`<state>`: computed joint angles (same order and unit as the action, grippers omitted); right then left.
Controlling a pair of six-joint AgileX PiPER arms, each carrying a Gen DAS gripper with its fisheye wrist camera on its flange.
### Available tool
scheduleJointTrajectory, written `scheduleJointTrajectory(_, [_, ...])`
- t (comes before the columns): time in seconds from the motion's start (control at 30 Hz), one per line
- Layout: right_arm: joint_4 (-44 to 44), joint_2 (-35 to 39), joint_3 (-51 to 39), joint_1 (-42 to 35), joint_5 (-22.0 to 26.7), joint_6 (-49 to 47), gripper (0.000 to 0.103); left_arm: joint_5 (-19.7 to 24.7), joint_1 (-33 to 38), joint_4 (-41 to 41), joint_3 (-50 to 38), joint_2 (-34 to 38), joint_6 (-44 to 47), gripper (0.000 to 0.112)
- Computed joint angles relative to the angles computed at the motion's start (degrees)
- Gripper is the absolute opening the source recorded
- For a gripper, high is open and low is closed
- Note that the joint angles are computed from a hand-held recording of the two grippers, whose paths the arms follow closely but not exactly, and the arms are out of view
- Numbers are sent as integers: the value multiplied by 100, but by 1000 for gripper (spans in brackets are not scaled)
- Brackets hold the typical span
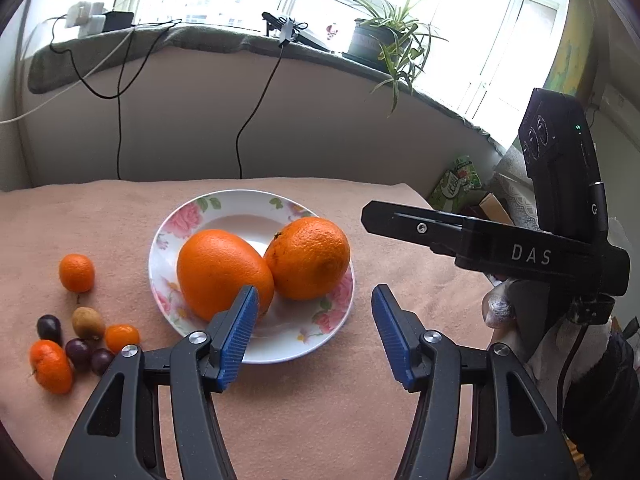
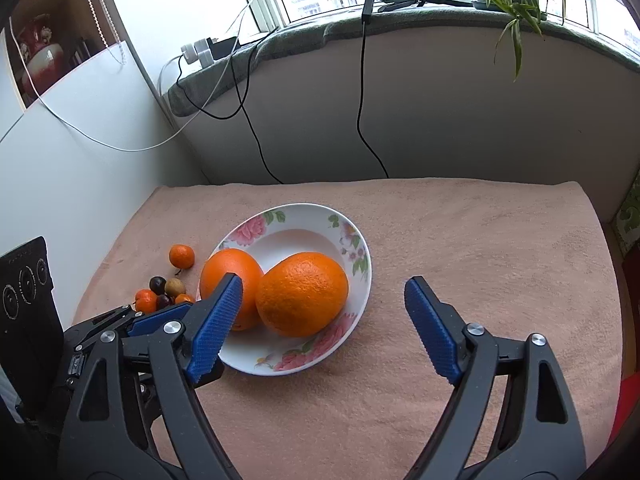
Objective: Organize fruits
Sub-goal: 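Open the right gripper to set the bumpy orange beside the first, then move the right gripper back toward the brown round fruit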
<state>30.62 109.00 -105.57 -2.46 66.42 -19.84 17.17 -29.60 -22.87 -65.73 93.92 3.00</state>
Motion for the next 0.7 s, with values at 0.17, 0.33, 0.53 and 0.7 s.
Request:
scheduleJointTrajectory(0.17, [63,-280,337,-39,-173,35,86,-73,53,166,327,-349,-100,59])
scheduleJointTrajectory(0.33, [44,-591,711,46,-338,41,86,-186,118,182,633,-677,-103,59])
scheduleJointTrajectory(0.53, [-15,-1106,1258,300,-632,-15,86,-415,267,762,1132,-1075,-407,66])
scheduleJointTrajectory(0.7, [132,-1524,1775,575,-923,-154,86,-464,542,928,1630,-1419,-514,66])
